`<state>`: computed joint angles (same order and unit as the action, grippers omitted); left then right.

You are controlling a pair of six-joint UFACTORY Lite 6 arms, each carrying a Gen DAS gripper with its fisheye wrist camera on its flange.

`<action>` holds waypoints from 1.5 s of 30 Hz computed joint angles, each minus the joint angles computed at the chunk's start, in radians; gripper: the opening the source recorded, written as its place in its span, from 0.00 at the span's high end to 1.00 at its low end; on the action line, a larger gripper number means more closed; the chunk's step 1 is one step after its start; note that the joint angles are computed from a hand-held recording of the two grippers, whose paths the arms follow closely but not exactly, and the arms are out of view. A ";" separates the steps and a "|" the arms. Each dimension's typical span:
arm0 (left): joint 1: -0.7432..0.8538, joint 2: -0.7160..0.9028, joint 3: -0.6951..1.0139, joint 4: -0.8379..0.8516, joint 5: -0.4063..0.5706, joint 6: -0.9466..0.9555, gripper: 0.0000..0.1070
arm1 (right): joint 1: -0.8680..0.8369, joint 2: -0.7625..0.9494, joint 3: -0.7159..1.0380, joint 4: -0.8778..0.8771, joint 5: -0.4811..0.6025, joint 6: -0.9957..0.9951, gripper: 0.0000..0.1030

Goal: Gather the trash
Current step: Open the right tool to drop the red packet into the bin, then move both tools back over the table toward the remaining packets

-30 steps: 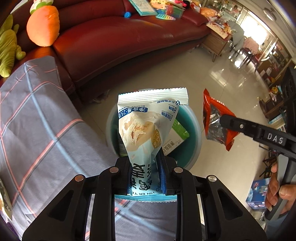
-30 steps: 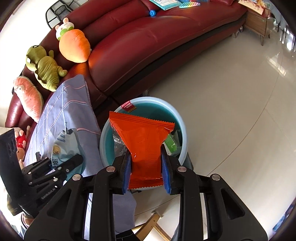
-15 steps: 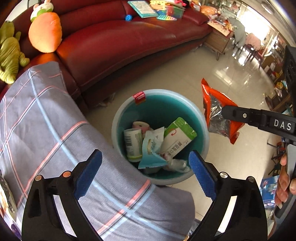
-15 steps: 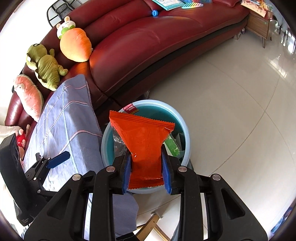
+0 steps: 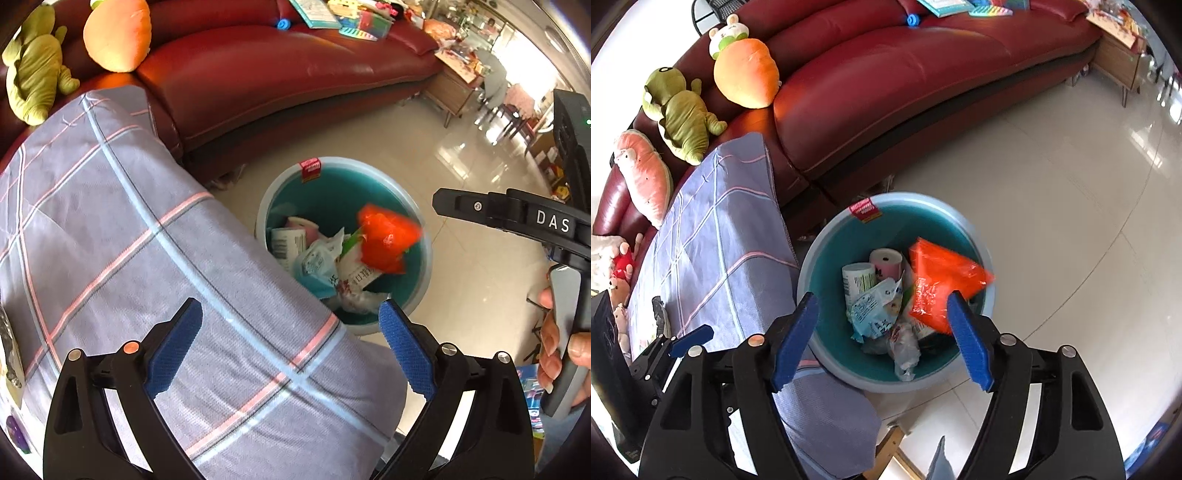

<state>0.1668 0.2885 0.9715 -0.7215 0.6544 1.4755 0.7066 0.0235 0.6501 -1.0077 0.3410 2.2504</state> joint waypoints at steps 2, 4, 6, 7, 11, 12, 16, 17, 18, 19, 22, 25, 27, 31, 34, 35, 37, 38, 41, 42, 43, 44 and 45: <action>0.009 0.004 0.004 0.010 0.010 -0.005 0.10 | 0.013 -0.002 0.001 0.029 0.009 -0.017 0.30; 0.020 0.004 0.003 0.014 0.021 -0.001 0.10 | 0.025 -0.005 0.008 0.059 0.025 -0.038 0.29; 0.029 -0.001 -0.001 0.013 0.032 0.008 0.10 | 0.039 -0.004 0.020 0.094 0.045 -0.065 0.29; 0.035 -0.007 -0.007 0.011 0.036 0.016 0.10 | 0.046 -0.005 0.024 0.110 0.053 -0.078 0.27; 0.063 -0.034 -0.023 0.003 0.058 0.044 0.10 | 0.067 0.001 0.052 0.177 0.089 -0.139 0.26; 0.071 -0.037 -0.020 0.004 0.066 0.047 0.10 | 0.079 0.003 0.059 0.190 0.100 -0.146 0.26; 0.108 -0.049 -0.019 0.006 0.096 0.061 0.10 | 0.115 0.014 0.082 0.228 0.129 -0.159 0.22; 0.119 -0.052 -0.017 0.008 0.105 0.066 0.10 | 0.130 0.019 0.095 0.234 0.144 -0.157 0.21; 0.134 -0.055 -0.016 0.009 0.117 0.074 0.10 | 0.144 0.023 0.104 0.238 0.155 -0.151 0.21; 0.143 -0.053 -0.010 0.011 0.124 0.079 0.10 | 0.155 0.027 0.112 0.241 0.163 -0.149 0.21; 0.183 -0.063 -0.004 0.016 0.151 0.104 0.10 | 0.185 0.049 0.152 0.259 0.185 -0.151 0.21; 0.229 -0.068 0.006 0.020 0.180 0.133 0.10 | 0.223 0.083 0.210 0.277 0.215 -0.155 0.21; 0.264 -0.065 0.019 0.023 0.204 0.151 0.10 | 0.244 0.106 0.247 0.287 0.235 -0.158 0.21; 0.345 -0.050 0.059 0.028 0.259 0.196 0.10 | 0.284 0.167 0.346 0.312 0.278 -0.180 0.21; 0.407 -0.028 0.094 0.033 0.299 0.224 0.10 | 0.310 0.217 0.429 0.331 0.314 -0.207 0.21; 0.424 -0.020 0.108 0.036 0.311 0.228 0.10 | 0.323 0.242 0.470 0.340 0.330 -0.217 0.21; 0.470 0.001 0.138 0.045 0.337 0.246 0.10 | 0.338 0.273 0.518 0.349 0.348 -0.232 0.21; 0.492 0.012 0.154 0.047 0.349 0.255 0.10 | 0.349 0.301 0.559 0.357 0.361 -0.241 0.21; 0.552 0.050 0.204 0.056 0.380 0.284 0.10 | 0.376 0.374 0.662 0.375 0.388 -0.258 0.21; 0.579 0.069 0.230 0.062 0.395 0.293 0.10 | 0.389 0.413 0.717 0.385 0.401 -0.269 0.21; 0.603 0.090 0.258 0.068 0.409 0.300 0.10 | 0.397 0.435 0.748 0.390 0.408 -0.273 0.21; 0.619 0.110 0.284 0.074 0.421 0.303 0.10 | 0.407 0.463 0.787 0.396 0.417 -0.277 0.21; 0.649 0.140 0.321 0.084 0.439 0.313 0.10 | 0.422 0.515 0.860 0.411 0.430 -0.296 0.21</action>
<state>0.8160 0.4281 1.2924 -0.6372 1.0931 1.7880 1.1285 0.5384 1.5098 -0.5966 0.7708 1.9547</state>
